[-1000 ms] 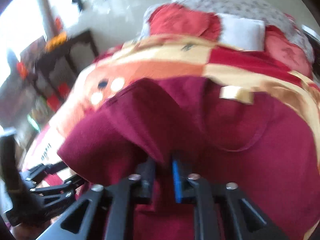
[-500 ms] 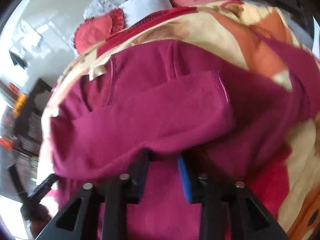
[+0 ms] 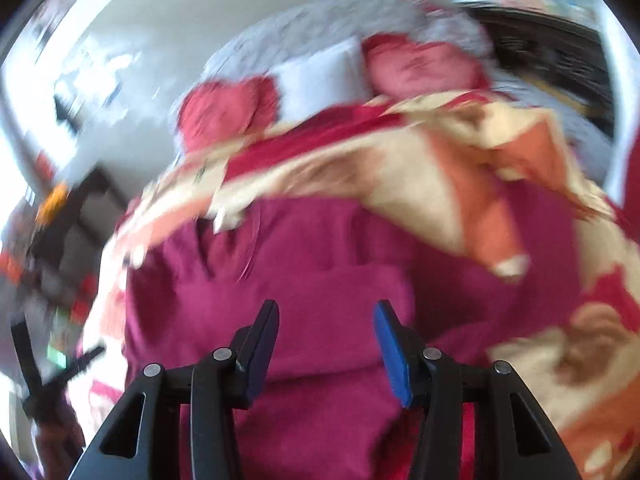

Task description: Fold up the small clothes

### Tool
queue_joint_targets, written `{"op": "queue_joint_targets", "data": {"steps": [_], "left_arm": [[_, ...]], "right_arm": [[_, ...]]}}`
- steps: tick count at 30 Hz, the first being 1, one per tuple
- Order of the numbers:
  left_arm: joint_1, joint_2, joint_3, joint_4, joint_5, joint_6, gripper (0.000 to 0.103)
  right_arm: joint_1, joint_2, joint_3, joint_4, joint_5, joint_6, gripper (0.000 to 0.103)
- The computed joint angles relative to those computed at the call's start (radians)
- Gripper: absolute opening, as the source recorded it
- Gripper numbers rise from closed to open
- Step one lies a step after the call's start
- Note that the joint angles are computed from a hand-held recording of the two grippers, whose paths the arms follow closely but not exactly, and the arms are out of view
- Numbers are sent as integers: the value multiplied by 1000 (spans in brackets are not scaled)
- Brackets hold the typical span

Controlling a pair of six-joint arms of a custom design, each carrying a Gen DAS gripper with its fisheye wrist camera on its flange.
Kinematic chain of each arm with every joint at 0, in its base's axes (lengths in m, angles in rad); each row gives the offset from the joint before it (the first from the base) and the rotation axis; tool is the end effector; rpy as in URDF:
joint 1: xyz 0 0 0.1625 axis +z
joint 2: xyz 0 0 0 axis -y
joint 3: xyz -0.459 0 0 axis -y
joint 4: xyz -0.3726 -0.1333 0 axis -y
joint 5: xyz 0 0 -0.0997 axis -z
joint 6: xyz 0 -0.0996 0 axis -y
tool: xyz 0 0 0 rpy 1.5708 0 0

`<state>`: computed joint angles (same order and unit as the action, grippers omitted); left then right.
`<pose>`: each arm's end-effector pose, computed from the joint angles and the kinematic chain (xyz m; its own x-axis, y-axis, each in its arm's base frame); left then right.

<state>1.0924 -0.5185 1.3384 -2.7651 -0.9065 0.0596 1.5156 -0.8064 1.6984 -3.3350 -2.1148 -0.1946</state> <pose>-0.1836 -0.7771 0.0810 -0.7758 0.2112 -0.5946 0.4755 0.8151 -0.3309 0.0441 -0.6845 0.2253 -0.8236 0.3104 0.4747 -0.1262 0.7157 -0.6869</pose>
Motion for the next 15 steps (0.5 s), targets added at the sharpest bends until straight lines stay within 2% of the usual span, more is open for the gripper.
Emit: {"op": "queue_joint_targets", "data": {"steps": [2, 3, 7, 10, 13, 14, 15], "left_arm": [[1, 32, -36, 75, 36, -4, 66], [5, 44, -50, 110, 54, -11, 66], [35, 16, -28, 100, -16, -40, 69], [48, -1, -30, 122, -51, -69, 69], [44, -5, -11, 100, -40, -61, 69], [42, -6, -1, 88, -35, -56, 69], [41, -6, 5, 78, -32, -49, 69]], "right_arm": [[-14, 22, -23, 97, -9, 8, 47], [-19, 38, -42, 169, -41, 22, 48], [15, 38, -49, 217, -107, -26, 47], [38, 40, -87, 206, 12, -89, 48], [56, 104, -221, 292, 212, -182, 61], [65, 142, -281, 324, 242, -219, 67], [76, 184, -345, 350, 240, -255, 68]]}}
